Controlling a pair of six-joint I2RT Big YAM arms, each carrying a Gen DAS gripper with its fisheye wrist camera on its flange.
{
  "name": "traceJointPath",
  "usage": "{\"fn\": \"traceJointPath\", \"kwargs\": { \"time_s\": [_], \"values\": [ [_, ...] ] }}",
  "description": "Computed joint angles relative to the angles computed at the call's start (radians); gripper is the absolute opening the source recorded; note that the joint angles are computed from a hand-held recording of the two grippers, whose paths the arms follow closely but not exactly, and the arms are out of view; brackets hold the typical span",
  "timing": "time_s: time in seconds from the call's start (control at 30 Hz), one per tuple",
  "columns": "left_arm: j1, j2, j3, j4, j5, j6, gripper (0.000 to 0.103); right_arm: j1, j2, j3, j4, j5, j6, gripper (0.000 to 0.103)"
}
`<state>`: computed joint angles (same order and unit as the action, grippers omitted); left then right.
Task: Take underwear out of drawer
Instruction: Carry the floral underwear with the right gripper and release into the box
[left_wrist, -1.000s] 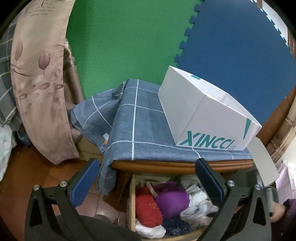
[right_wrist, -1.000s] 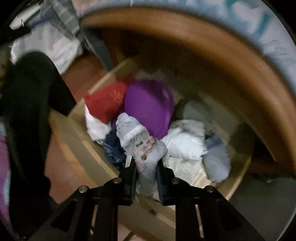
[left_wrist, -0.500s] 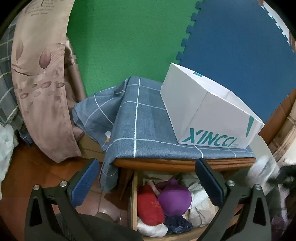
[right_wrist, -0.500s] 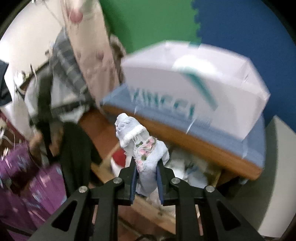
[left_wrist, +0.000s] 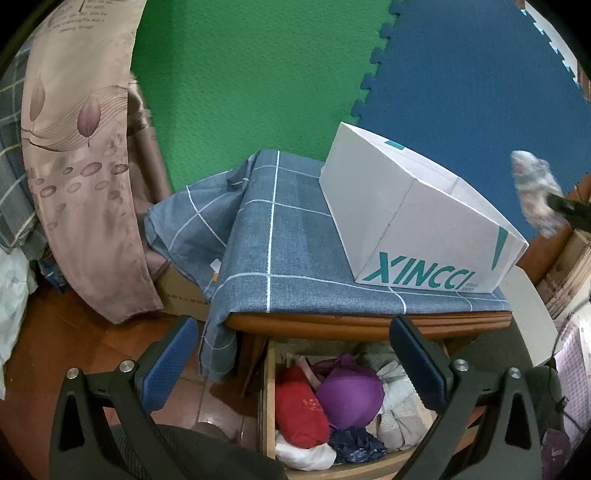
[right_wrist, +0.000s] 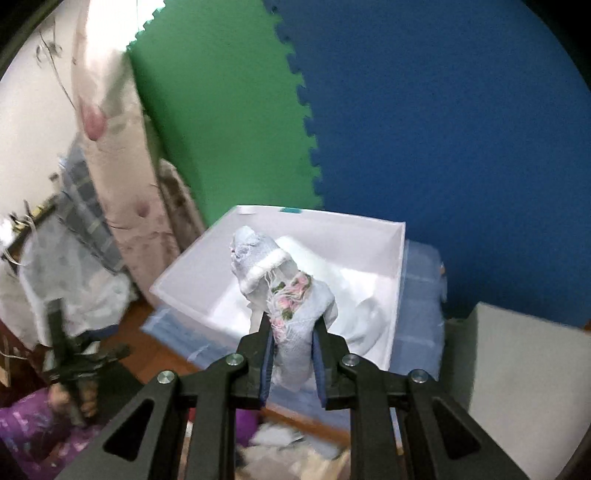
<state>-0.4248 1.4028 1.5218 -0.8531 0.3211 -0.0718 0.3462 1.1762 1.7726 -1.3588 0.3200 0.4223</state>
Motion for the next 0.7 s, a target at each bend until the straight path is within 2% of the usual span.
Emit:
{"fn": "traceJointPath", "kwargs": {
  "time_s": [0.1, 0.23, 0.5, 0.7],
  "values": [
    [-0.005, 0.003, 0.003, -0.003, -0.007, 0.008, 0.102, -0.102, 0.056, 0.036, -0.014, -0.054, -0.047, 0.018],
    [-0.012, 0.005, 0.004, -0.006, -0.014, 0.013, 0.102, -0.178, 0.142, 0.067, -0.041, -0.085, -0.072, 0.018],
    [-0.010, 0.006, 0.008, -0.011, -0.003, 0.013, 0.102, -0.219, 0.241, 0.105, -0.069, -0.088, -0.059, 0.018],
    [-0.012, 0.006, 0.009, -0.012, -0.001, 0.017, 0.102, -0.228, 0.309, 0.164, -0.131, -0.058, -0.044, 0.019]
  ]
}}
